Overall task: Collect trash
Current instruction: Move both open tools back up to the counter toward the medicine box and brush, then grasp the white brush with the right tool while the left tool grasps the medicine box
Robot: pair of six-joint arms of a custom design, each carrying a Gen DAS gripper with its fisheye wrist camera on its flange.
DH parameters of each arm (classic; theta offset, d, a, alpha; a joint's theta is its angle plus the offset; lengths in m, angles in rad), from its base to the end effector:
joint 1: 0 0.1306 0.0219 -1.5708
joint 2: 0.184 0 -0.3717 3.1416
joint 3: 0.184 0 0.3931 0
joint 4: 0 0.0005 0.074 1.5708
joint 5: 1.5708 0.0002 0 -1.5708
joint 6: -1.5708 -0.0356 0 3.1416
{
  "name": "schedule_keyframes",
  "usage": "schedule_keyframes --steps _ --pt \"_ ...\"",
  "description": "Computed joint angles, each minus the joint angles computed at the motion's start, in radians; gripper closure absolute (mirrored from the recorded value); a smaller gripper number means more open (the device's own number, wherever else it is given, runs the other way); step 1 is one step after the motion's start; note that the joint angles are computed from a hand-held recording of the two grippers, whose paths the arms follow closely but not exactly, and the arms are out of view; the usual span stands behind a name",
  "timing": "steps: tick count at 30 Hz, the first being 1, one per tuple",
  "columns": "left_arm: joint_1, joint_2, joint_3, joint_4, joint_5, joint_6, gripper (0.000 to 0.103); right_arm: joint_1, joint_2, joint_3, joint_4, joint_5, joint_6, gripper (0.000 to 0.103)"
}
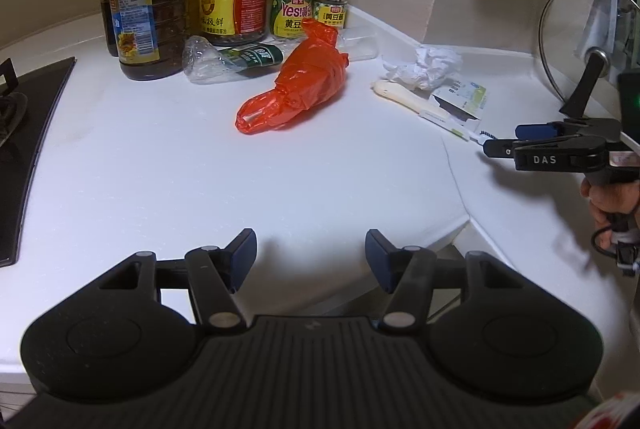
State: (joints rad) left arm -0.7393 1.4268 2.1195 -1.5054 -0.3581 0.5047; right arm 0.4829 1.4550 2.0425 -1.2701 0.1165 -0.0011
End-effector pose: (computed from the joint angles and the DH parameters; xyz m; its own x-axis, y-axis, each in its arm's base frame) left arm 0.3132 -0.2694 0.6750 -0.6887 0.0151 -0.7249 0.1370 0.9845 -0.1097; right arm 0.4088 0.2091 0.6502 -0.5591 -0.2919 -0.7760 -0.3807 0.9219 -0.0725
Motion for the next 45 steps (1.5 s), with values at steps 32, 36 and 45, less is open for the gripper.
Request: schedule_keyframes --steps 32,36,45 --pt "0.062 0.182 0.164 0.092 0.207 -0.200 0.046 0.117 -0.129 -0.091 -0.113 0.006 0.027 0.088" --pt "0.058 0.175 0.150 0.105 0.220 -0.203 0.047 0.110 -0.150 -0.132 -0.116 0.022 -0.001 0.084" --pt "0.052 0.167 0.159 0.093 0.200 -0.195 0.047 0.102 -0.080 -0.099 0.010 0.038 -0.091 0.048"
